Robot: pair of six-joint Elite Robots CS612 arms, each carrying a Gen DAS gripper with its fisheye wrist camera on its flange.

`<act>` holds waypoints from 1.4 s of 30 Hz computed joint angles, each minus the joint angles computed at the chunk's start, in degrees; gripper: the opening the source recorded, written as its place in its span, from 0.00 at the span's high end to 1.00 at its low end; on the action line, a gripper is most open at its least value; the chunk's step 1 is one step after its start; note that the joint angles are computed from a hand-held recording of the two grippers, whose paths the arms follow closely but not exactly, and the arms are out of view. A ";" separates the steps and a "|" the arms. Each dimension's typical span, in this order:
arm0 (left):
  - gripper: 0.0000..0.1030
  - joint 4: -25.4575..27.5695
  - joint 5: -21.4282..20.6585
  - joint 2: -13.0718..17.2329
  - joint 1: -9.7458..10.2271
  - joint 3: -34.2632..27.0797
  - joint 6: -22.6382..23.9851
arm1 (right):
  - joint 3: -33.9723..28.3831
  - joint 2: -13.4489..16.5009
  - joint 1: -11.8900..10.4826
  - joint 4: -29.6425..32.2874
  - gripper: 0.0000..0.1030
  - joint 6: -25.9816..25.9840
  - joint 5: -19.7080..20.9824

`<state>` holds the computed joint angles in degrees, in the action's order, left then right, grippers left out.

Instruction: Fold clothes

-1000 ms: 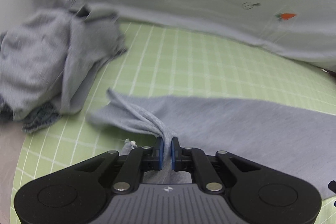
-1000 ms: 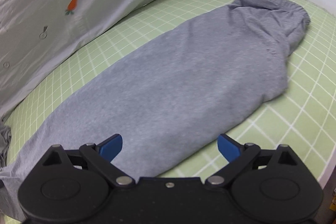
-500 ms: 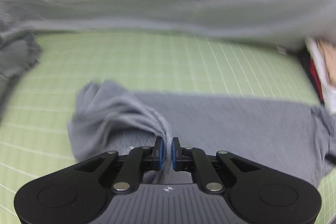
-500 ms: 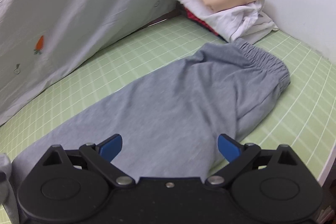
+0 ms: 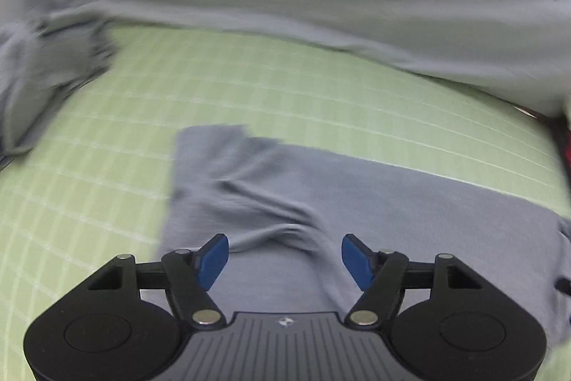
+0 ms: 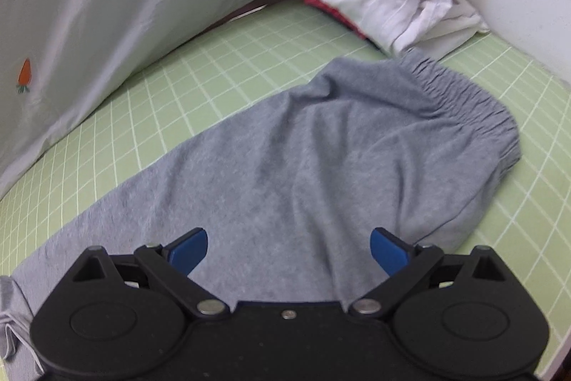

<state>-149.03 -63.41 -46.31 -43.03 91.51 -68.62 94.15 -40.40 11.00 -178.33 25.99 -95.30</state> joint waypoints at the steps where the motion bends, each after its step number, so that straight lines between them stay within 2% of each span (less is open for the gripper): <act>1: 0.31 1.49 -0.38 -0.14 0.42 0.10 -2.10 | -0.50 0.27 0.13 0.71 0.04 -0.39 0.55; 3: 0.31 2.11 -1.52 -0.47 1.25 0.87 -4.97 | -1.29 0.64 0.52 1.56 0.04 -1.69 0.54; 5: 0.31 2.12 -2.56 -0.52 1.99 1.24 -5.88 | -1.81 0.83 0.91 2.28 0.04 -2.90 -0.18; 7: 0.31 1.58 -3.32 -0.20 2.59 1.21 -4.98 | -2.20 0.92 1.19 3.32 0.04 -3.65 -0.94; 9: 0.33 -0.61 -4.25 0.33 3.07 1.18 -2.02 | -2.56 1.01 1.37 4.60 0.04 -3.85 -1.69; 11: 0.40 -1.89 -4.25 0.91 3.26 0.84 0.10 | -2.99 1.14 1.47 6.06 0.04 -3.50 -2.30; 14: 0.67 -1.97 -3.92 1.89 3.34 -0.55 4.85 | -3.68 1.35 1.60 7.98 0.04 -3.18 -2.99; 15: 0.87 -2.00 -4.17 2.19 3.39 -1.00 6.87 | -3.82 1.39 1.67 8.23 0.04 -3.42 -3.09; 16: 0.98 -2.03 -4.65 2.47 3.49 -1.44 8.50 | -3.96 1.44 1.73 8.48 0.04 -3.67 -3.18; 20: 0.99 -7.70 -6.32 3.38 4.00 -2.09 10.73 | -4.35 1.54 1.87 9.13 0.04 -4.78 -3.41; 22: 1.00 -10.85 -6.25 3.85 4.19 -3.00 11.99 | -4.40 1.54 1.84 9.11 0.04 -5.27 -3.40; 25: 0.98 -19.75 -6.46 5.16 4.23 -4.67 16.08 | -4.35 1.53 1.68 8.95 0.04 -4.90 -3.36; 27: 0.90 -24.13 -6.10 6.07 4.02 -5.93 17.70 | -4.25 1.50 1.58 8.85 0.04 -4.65 -3.20; 28: 0.76 -24.95 -5.65 6.34 3.86 -6.48 18.08 | -4.21 1.49 1.54 8.81 0.04 -4.52 -3.11; 30: 0.62 -24.03 -4.86 6.39 3.55 -7.00 18.24 | -4.01 1.41 1.49 8.35 0.04 -4.63 -3.18; 33: 0.58 -18.98 -5.15 5.60 3.31 -6.28 16.44 | -3.63 1.26 1.39 7.78 0.04 -4.06 -3.58; 36: 0.51 -12.29 -8.27 4.91 3.48 -5.61 12.64 | -3.57 1.29 1.15 8.17 0.04 -2.66 -3.25; 38: 0.50 -7.89 -11.36 4.79 3.46 -5.55 11.42 | -3.67 1.36 1.09 8.59 0.04 -2.56 -2.87; 42: 0.41 -6.74 -16.47 5.29 2.82 -5.01 11.71 | -3.76 1.41 1.24 8.57 0.04 -3.85 -2.57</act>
